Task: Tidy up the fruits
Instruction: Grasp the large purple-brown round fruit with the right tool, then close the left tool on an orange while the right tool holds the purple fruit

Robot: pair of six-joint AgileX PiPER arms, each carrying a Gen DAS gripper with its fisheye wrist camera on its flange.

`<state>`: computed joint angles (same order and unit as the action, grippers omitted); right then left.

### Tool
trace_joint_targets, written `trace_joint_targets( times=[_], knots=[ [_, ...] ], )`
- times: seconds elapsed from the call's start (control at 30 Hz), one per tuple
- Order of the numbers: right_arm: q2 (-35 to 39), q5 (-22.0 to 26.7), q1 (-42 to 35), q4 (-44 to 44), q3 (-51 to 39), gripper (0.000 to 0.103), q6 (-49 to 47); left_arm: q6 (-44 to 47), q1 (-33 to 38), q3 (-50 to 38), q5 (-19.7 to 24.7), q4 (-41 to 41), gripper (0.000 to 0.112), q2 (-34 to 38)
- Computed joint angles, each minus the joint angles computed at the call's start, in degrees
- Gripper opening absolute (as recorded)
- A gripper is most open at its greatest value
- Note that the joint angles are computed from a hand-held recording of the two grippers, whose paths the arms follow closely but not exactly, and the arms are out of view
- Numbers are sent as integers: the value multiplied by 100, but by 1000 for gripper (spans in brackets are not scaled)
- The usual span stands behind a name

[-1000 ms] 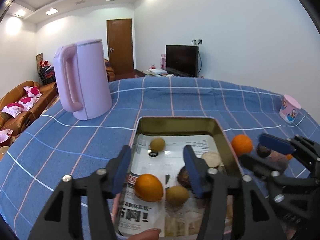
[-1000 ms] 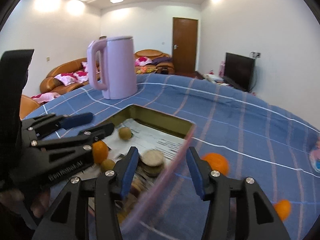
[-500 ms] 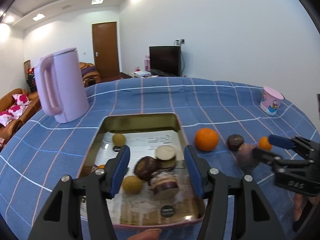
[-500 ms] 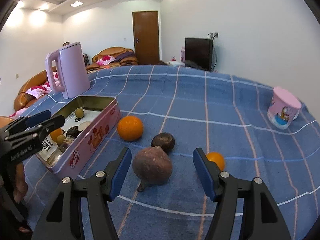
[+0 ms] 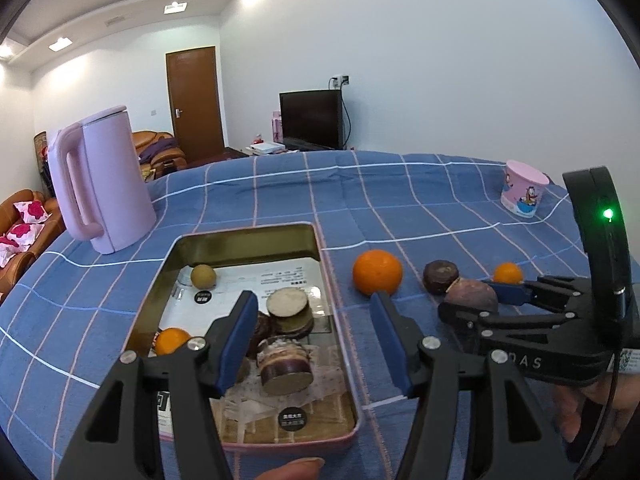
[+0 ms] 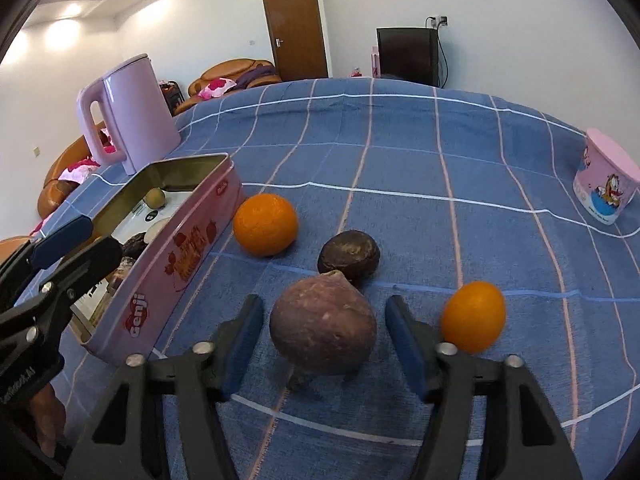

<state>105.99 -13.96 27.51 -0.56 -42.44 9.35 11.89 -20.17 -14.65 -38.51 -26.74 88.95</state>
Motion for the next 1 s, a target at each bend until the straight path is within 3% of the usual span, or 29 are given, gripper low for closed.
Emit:
trace_joint_targets(
  times=[0.1,0.2,0.4,0.6,0.83,0.9,1.0],
  knots=[
    [-134,-236,33,374,214,53,-332,96,-151,-49,11,-154,61,19],
    [-439,-719,125,1647,629,53,-1541,312,-407,-154,-2,-458,61,86],
    [-975,-1415,-395,2668,1240,53,-2432,665,-959,-546,149,-947,61,316],
    [-1049,-1513,-1137,2767,1332,53,-2642,1124,-1426,-1277,686,-1403,61,707],
    [-962,-1387,-1726,1900,1324,53,-1960,1367,-1765,-2347,1464,-1472,61,1291],
    [-926,-1316,-1986,1330,1313,53,-1411,1743,-1857,-2652,1639,-1796,61,1467],
    [-925,-1431,-2163,1247,1370,53,-1291,2142,-1942,-3047,1910,-2111,61,1725]
  ],
)
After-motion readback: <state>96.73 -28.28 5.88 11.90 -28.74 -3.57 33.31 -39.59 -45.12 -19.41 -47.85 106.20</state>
